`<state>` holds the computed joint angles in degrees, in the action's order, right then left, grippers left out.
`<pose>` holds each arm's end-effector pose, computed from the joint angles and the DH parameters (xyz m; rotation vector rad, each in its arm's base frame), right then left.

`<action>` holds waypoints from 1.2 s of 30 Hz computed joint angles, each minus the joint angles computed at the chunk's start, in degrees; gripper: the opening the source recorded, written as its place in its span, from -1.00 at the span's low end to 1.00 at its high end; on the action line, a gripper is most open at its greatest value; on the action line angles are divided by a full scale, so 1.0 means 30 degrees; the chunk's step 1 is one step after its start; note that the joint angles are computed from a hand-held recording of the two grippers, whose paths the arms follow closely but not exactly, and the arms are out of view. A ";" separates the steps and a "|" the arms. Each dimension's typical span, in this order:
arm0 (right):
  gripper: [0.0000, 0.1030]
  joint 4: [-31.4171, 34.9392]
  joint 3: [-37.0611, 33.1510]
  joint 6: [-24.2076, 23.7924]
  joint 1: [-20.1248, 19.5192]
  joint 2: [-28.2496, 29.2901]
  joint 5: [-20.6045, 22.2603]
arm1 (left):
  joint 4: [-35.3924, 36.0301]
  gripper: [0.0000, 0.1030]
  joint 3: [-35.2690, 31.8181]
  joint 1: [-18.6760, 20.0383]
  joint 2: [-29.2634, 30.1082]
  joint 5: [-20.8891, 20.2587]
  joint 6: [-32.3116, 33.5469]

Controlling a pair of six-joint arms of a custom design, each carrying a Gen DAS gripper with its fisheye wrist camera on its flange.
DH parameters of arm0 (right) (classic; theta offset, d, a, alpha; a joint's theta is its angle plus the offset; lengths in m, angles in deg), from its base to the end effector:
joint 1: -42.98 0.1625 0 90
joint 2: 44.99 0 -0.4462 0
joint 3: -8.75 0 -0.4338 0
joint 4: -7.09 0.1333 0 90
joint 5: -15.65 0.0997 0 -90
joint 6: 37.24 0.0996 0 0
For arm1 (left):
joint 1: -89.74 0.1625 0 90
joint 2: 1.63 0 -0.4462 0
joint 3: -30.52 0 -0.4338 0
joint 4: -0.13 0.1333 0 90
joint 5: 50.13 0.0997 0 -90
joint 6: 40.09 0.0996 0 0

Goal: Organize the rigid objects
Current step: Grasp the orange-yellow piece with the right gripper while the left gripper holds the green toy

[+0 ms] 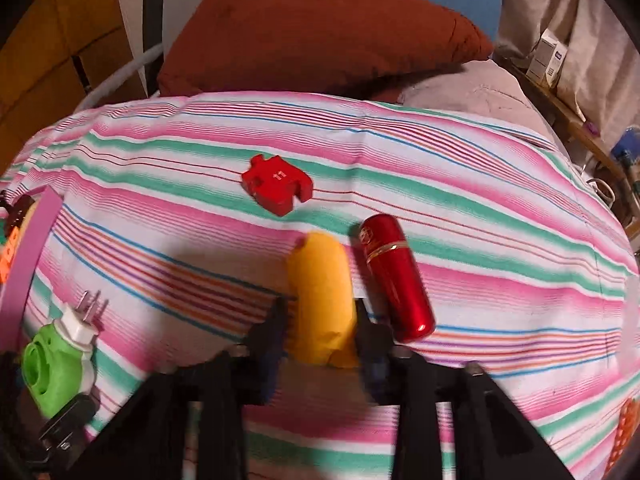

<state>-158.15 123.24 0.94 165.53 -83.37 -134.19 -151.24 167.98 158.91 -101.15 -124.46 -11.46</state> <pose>0.3372 -0.4406 -0.0331 -0.0976 -2.1797 0.7132 0.0082 -0.4289 0.2875 1.0956 2.5691 -0.5514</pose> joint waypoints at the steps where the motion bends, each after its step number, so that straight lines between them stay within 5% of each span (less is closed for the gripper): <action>1: -0.46 0.0075 0.0010 0.0220 0.0114 0.0053 -0.0068 | 0.0009 0.02 0.0001 -0.0005 -0.0010 -0.0002 -0.0005; 9: -0.46 -0.2307 0.0866 0.4206 0.1789 0.1053 0.0681 | 0.0347 0.02 -0.0156 0.0021 0.0038 -0.0059 -0.0132; 21: -0.46 -0.1294 0.1196 0.8045 0.4264 0.1828 0.0967 | 0.2684 0.03 -0.0467 0.0176 -0.1316 -0.0332 -0.0663; 36: -0.46 0.1055 0.0524 0.9906 0.4831 0.2089 0.0450 | 0.5600 0.03 -0.0937 0.0608 -0.4854 -0.3418 -0.0453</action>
